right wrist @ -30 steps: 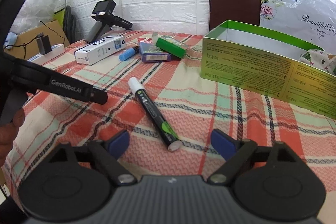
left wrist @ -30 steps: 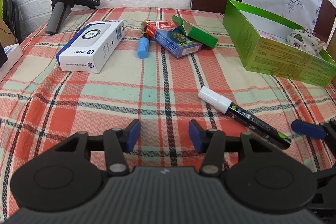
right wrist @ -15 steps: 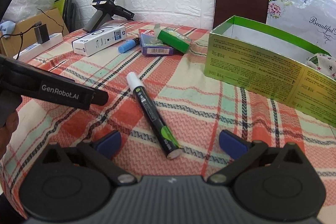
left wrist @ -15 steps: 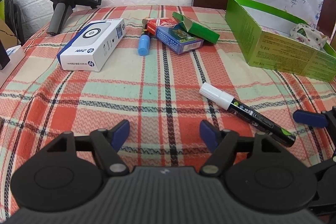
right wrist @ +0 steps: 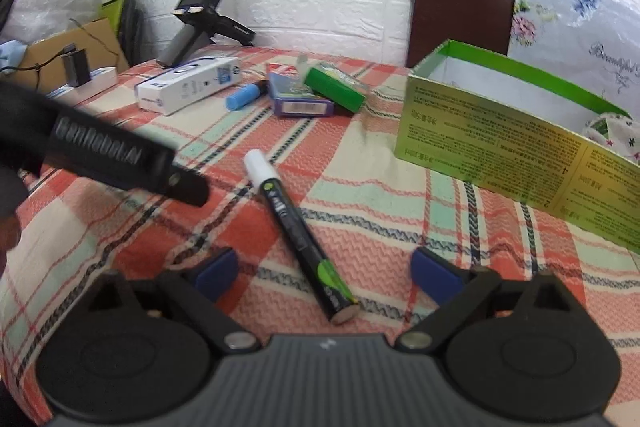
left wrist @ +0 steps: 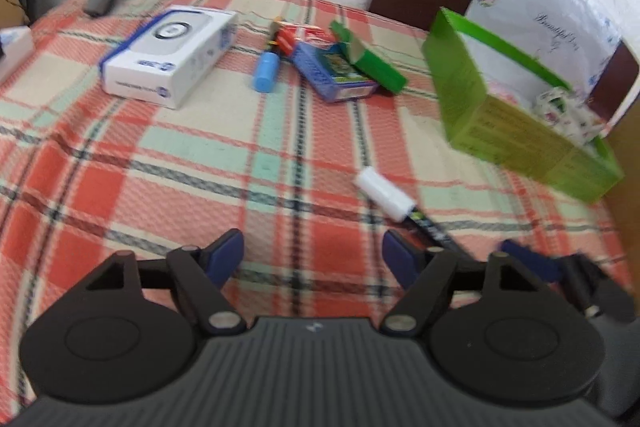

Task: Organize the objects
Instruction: 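Grasp the black marker with the left gripper and lift, then lower the marker into the green box and open the left gripper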

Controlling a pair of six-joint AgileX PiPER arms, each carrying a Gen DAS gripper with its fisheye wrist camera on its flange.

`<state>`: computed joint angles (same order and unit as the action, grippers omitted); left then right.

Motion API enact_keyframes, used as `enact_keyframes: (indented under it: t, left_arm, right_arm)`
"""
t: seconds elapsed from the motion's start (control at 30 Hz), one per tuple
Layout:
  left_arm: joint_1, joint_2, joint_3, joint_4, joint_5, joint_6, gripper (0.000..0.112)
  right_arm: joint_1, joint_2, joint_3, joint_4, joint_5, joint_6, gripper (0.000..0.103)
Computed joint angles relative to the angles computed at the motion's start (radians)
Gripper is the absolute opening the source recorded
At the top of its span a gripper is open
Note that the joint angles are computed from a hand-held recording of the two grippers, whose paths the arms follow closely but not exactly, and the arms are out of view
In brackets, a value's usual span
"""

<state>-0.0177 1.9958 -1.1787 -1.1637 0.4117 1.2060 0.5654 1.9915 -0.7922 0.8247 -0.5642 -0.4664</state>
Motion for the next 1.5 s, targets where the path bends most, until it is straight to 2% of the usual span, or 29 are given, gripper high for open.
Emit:
enact_keyframes:
  t: [0.03,0.07,0.1,0.13,0.2,0.3,0.33,0.47,0.53,0.63,0.73,0.87,1.0,1.13,1.2,1.23,1.3,1.33,1.4,1.5]
  left_arm:
    - [-0.002,0.003,-0.011,0.017,0.037,-0.022,0.068]
    - [-0.012,0.010,-0.028,0.045,0.066,-0.053,0.066]
    - [-0.024,0.021,-0.048,0.083,0.091,-0.097,0.064]
    - [-0.038,0.033,-0.066,0.112,0.110,-0.136,0.063]
    - [-0.073,0.040,-0.071,0.101,0.105,-0.130,0.061]
    - [-0.121,0.056,-0.092,0.124,0.108,-0.149,0.034]
    - [-0.143,0.054,-0.091,0.135,0.091,-0.156,0.031]
    - [-0.195,0.046,-0.099,0.126,0.093,-0.136,0.029]
    - [-0.216,0.024,-0.104,0.100,0.102,-0.107,0.029]
    - [-0.262,-0.008,-0.143,0.083,0.098,-0.081,0.028]
    - [-0.328,0.012,-0.262,0.163,0.084,-0.150,0.028]
    - [-0.393,0.123,-0.494,0.249,0.105,-0.255,0.025]
    - [-0.446,0.291,-0.786,0.430,0.155,-0.474,0.023]
    - [-0.481,0.465,-1.086,0.620,0.225,-0.658,0.022]
    - [-0.497,0.543,-1.218,0.725,0.256,-0.740,0.025]
    - [-0.502,0.562,-1.245,0.776,0.251,-0.775,0.025]
    - [-0.503,0.554,-1.214,0.820,0.220,-0.794,0.025]
    - [-0.498,0.526,-1.152,0.803,0.187,-0.769,0.025]
    - [-0.493,0.467,-1.023,0.795,0.112,-0.745,0.025]
    - [-0.500,0.386,-0.856,0.874,0.011,-0.804,0.025]
  right_arm:
    - [0.003,-0.004,0.016,-0.051,-0.012,0.034,0.060]
    - [0.008,-0.008,0.024,-0.078,-0.019,0.046,0.049]
    - [0.012,-0.009,0.028,-0.090,-0.024,0.047,0.028]
    - [0.008,-0.014,0.035,-0.133,-0.019,0.069,0.018]
    - [0.001,-0.021,0.054,-0.179,-0.028,0.130,0.018]
    - [-0.020,-0.047,0.104,-0.273,-0.044,0.272,0.018]
    - [-0.016,-0.051,0.121,-0.253,-0.068,0.278,0.018]
    - [-0.051,-0.089,0.191,-0.262,-0.114,0.347,0.018]
    - [-0.061,-0.115,0.235,-0.258,-0.175,0.370,0.018]
    - [-0.081,-0.148,0.273,-0.224,-0.277,0.344,0.018]
    - [-0.143,-0.161,0.256,-0.207,-0.329,0.277,0.018]
    - [-0.303,-0.151,0.182,-0.285,-0.295,0.290,0.018]
    - [-0.453,-0.089,0.060,-0.378,-0.204,0.314,0.018]
    - [-0.541,0.009,-0.092,-0.430,-0.112,0.324,0.018]
    - [-0.571,0.061,-0.164,-0.442,-0.061,0.320,0.021]
    - [-0.580,0.084,-0.192,-0.452,-0.041,0.334,0.026]
    - [-0.593,0.104,-0.200,-0.502,-0.043,0.414,0.030]
    - [-0.595,0.105,-0.178,-0.527,-0.070,0.453,0.030]
    - [-0.576,0.098,-0.104,-0.512,-0.170,0.450,0.031]
    - [-0.540,0.077,-0.021,-0.473,-0.276,0.441,0.031]
